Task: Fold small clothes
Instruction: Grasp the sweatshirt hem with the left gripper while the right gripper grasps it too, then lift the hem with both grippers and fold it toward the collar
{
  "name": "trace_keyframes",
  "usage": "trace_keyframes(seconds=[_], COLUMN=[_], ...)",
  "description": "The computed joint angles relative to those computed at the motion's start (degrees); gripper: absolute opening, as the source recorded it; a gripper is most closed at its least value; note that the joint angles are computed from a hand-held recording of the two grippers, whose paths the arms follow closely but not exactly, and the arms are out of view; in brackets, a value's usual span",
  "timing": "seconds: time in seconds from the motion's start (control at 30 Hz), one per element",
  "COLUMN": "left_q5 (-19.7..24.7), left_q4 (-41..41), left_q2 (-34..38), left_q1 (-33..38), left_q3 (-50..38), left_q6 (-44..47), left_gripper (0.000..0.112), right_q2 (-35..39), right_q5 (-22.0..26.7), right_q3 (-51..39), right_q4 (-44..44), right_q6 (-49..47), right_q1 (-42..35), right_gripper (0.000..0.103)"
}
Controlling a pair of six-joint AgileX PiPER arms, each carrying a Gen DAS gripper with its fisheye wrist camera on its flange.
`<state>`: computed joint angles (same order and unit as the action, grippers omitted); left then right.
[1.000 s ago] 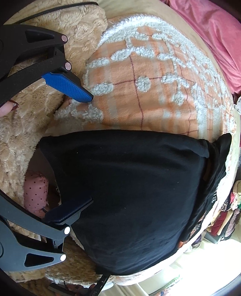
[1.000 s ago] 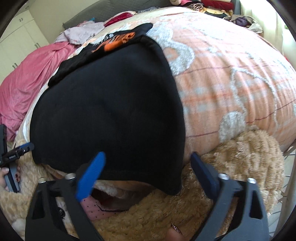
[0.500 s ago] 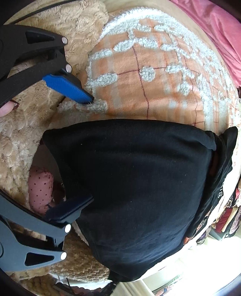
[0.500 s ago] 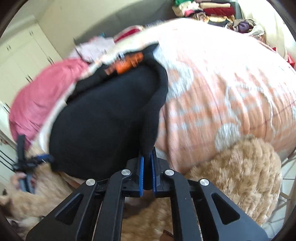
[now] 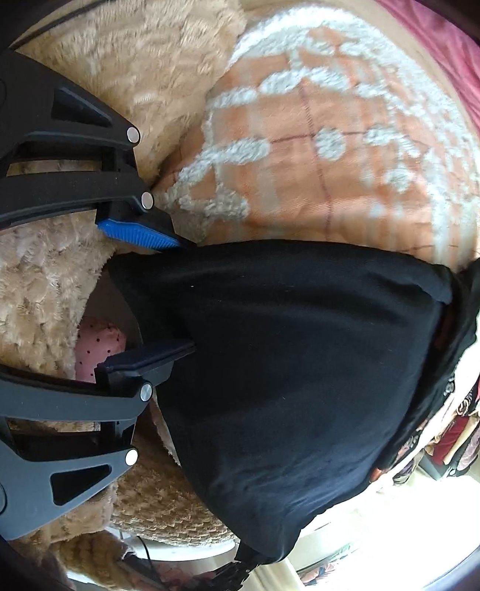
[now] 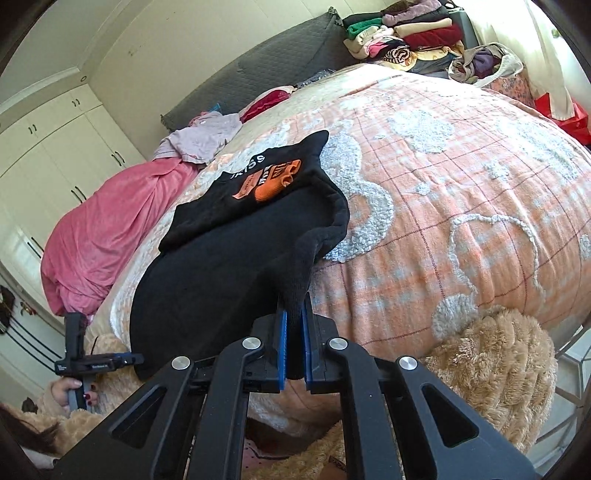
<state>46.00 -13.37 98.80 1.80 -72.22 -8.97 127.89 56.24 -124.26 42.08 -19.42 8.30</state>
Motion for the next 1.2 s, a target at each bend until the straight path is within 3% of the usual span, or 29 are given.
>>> trace_keyframes(seconds=[0.1,0.17,0.2,0.23,0.3,0.6,0.9,1.2], left_q5=[-1.4,-2.0,-2.4,-2.6,-2.5,-6.7,-10.2,-13.0], left_q4=[2.0,1.8,0.9,0.0,-1.8,-15.6,-18.0,-20.7], left_q2=[0.3,-0.1,-0.5,-1.0,-1.6,-6.6,-6.1,-3.8], left_q1=[-1.3,-1.1,-0.8,-0.4,0.2,5.5,8.4,9.1], left_q3=[0.1,0.5,0.8,1.1,1.1,1.4,-3.9,-8.1], left_q6=[-1.6,-1.4,-0.6,0.3,2.2,12.9,14.4,14.6], left_gripper=[0.039,0.03,0.016,0.01,0.007,0.004,0.004,0.003], right_q2=[-0.1,-0.2,-0.3,-0.2,-0.4,-1.0,-1.2,7.4], right_q5=[0.0,-0.2,-0.2,-0.2,-0.5,-0.5,-2.9,0.6], right_q3=[0.0,0.1,0.2,-0.1,0.2,0.2,-2.1,-21.1], right_q4=[-0.2,-0.3,-0.2,-0.2,-0.2,4.1,5.2,-0.6], right_q6=[0.2,0.4,0.3,0.5,0.3,-0.9,1.0,10.7], right_q1=[0.1,0.2,0.2,0.2,0.2,-1.3,-1.7,-0.5], right_gripper=[0.006,0.006,0.006,0.006,0.006,0.006,0.006,0.006])
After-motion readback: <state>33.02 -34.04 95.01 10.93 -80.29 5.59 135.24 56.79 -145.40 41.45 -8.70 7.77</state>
